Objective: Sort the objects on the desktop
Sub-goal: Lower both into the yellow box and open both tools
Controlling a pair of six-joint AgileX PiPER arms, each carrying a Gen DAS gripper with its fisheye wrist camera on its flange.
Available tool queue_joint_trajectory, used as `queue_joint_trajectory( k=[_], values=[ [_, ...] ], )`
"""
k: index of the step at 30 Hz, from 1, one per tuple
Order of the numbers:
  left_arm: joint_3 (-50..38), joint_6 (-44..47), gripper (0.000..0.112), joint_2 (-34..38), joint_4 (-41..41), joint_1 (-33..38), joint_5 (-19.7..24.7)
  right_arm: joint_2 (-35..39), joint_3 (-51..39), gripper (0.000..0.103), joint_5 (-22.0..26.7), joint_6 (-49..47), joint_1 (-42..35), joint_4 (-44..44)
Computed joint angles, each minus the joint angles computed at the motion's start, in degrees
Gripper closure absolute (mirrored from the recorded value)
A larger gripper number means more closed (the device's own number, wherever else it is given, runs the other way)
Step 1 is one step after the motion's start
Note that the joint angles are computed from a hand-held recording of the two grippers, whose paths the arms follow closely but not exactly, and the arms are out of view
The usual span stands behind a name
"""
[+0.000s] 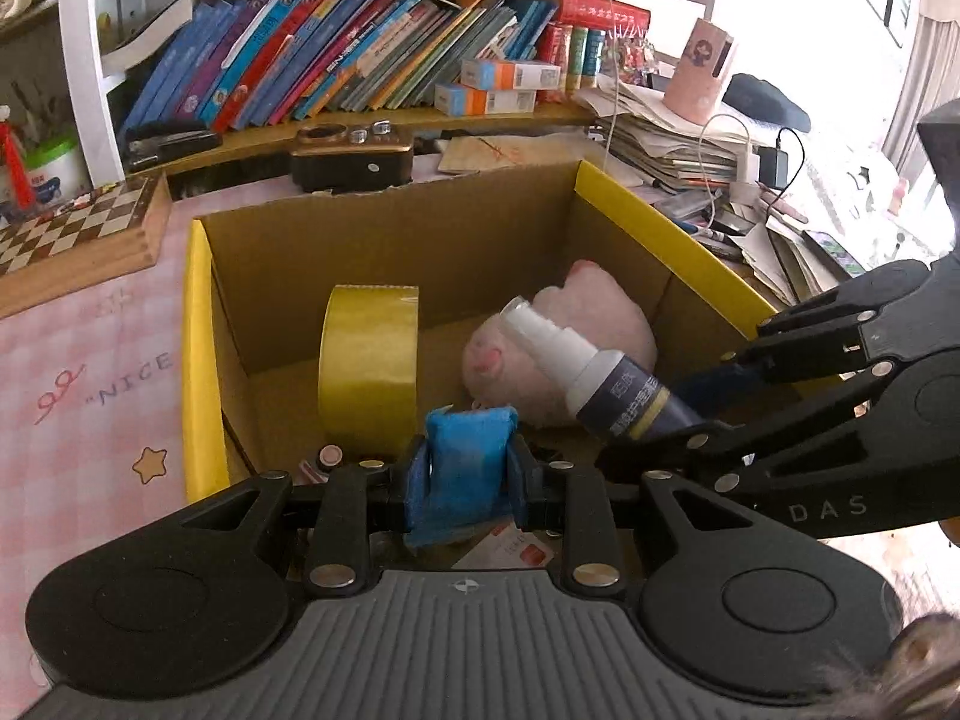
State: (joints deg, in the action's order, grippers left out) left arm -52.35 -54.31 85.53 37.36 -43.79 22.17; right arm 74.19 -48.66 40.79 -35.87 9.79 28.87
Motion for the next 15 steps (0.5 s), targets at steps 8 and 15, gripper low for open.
queue_joint_trajectory(
  k=[8,15],
  values=[
    [1.67,-15.54,0.072,-1.07,14.07,-3.83,2.45,-2.36,2.02,0.069,-2.45,0.71,0.56,-0.31],
    [4.83,-35.14,0.034,-5.63,28.2,-10.84,13.2,-8.61,5.66,0.049,-2.68,-4.11,-3.1,7.52]
  ],
)
